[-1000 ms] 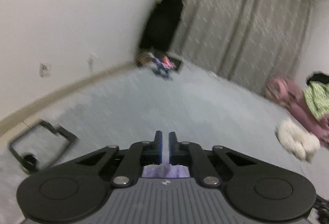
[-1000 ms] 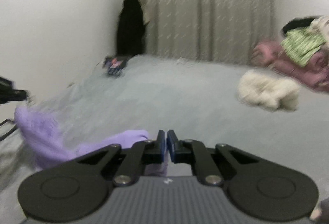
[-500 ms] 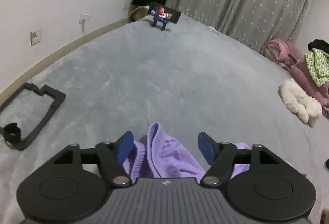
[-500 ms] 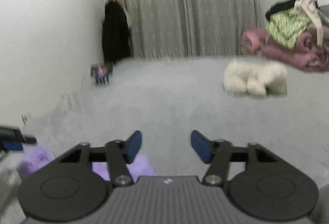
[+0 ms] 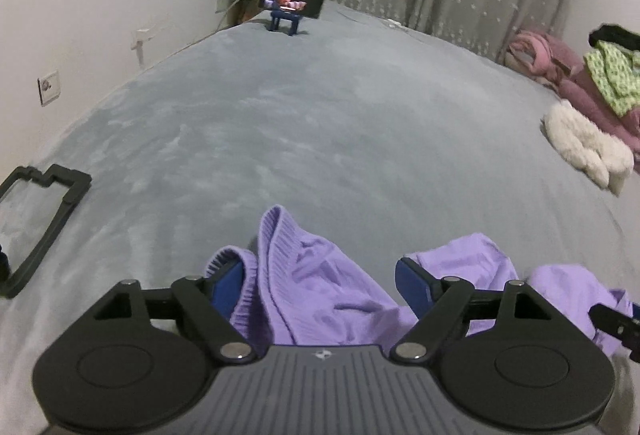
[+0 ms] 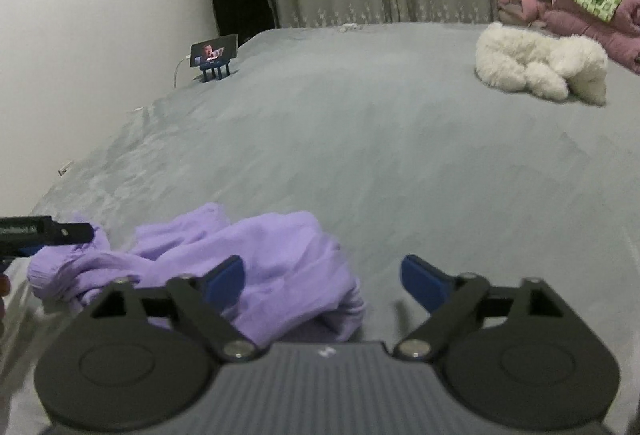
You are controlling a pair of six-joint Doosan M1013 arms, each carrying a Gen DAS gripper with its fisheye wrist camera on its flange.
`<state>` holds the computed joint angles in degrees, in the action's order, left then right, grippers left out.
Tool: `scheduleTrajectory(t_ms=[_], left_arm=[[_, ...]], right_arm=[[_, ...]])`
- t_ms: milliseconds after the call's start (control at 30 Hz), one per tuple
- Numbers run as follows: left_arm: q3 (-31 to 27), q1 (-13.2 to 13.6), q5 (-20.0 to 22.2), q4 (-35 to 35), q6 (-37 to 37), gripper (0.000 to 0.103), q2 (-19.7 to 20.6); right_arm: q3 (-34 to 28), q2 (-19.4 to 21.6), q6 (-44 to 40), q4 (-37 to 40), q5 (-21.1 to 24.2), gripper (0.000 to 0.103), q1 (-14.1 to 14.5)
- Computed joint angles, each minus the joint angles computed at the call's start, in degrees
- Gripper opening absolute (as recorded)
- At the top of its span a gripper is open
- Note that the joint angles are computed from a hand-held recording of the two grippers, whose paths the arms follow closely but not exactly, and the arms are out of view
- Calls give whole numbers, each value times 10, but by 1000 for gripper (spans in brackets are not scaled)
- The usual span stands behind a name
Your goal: Fold clothes
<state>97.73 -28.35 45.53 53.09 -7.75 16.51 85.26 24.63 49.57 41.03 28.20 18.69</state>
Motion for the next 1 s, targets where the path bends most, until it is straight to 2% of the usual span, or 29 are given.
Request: scheduleTrajectory(t_ms=[67,167,367,533,633,667,700,733,767,800,833,900,1000], left_arm=[[-5,4,-5,-28,34,80,4],[-12,2,10,-39,64,83,12],[-13,0,14,-40,70,83,12],[-13,-2,19,-35,65,82,12],[-14,-4,28,-25,58,65,14],[-14,-5,30,-22,61,49,14],[-15,-6,32,-20,65,33,14],[-15,-7,32,-21,68,24,13],[-15,-7,32,-22,66,10,12],[-12,-6,26,-19,57,10,9],[-8,-5,16,-12,41,10,4],[3,-6,0,14,-5,9,-7],[18,-9,-7,68,-76,9,-24]], right_arm=[[-2,1,10,-22,5,99,3],[-9,6,33,-48,21,100,4],[-19,13,69,-79,41,103,5],[-19,14,72,-71,45,103,3],[-16,14,62,-59,44,103,2],[-15,13,50,-46,46,100,1],[-15,13,34,-31,51,88,-1],[-15,13,17,-13,56,78,-3],[-14,12,4,1,59,55,-3],[-13,11,-6,11,59,44,-4],[-11,9,-15,15,52,41,-2],[-3,3,-40,25,27,28,2],[29,-20,-130,92,-69,22,9]])
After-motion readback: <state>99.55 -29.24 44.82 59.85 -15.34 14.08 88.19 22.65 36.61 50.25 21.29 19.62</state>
